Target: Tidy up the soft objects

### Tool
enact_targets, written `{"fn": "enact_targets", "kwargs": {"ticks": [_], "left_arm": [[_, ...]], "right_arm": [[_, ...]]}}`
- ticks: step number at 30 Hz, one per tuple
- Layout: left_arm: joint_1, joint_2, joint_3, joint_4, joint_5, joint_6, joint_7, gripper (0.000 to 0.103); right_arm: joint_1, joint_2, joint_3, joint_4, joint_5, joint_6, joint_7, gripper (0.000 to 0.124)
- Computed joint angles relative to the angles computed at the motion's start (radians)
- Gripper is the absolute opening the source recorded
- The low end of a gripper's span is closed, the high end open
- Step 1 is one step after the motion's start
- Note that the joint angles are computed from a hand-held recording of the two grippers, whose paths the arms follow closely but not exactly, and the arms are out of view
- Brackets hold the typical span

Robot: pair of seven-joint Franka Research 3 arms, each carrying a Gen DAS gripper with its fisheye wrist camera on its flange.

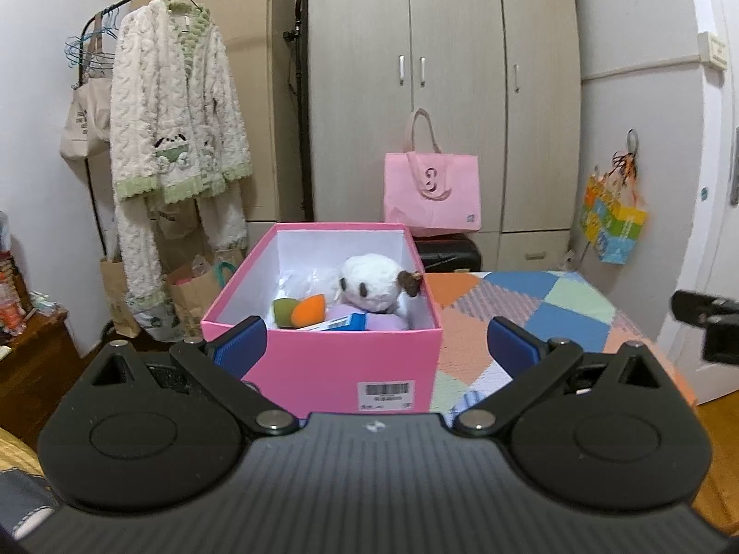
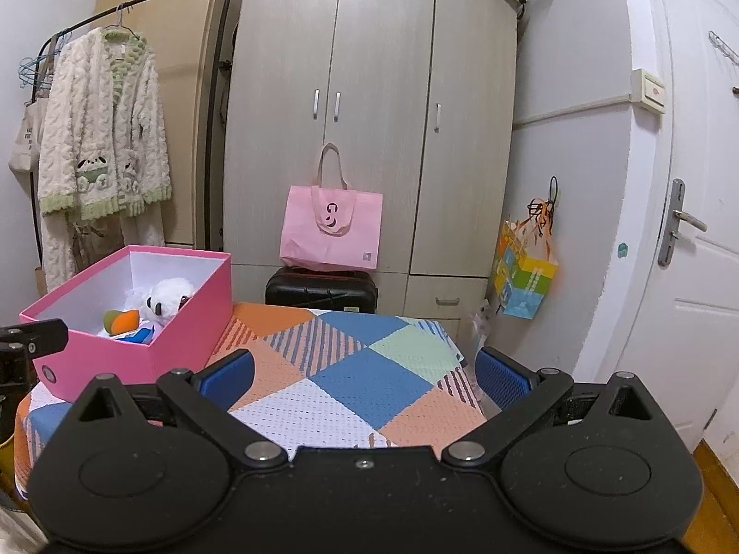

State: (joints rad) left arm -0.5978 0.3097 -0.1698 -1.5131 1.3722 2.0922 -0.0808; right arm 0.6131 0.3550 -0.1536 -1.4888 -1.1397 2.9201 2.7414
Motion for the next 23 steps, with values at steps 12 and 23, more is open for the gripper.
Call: {"fn": "enact_targets", "kwargs": {"ticks": [12,23], "left_arm": [[-0.017,0.020,0.008,0.028,-0.019,-0.053,0.044,0.103],[-0.017,0.024,0.011,0.028,-0.008,-0.042,0.039,0.103]], "right_arm": [[0.002,0.016,-0.007,0.014,0.040,-0.011,-0.031,0.103],[0.010,0.032,-0.015,0.029,0.104,-0.030,-0.088,0.103]]}}
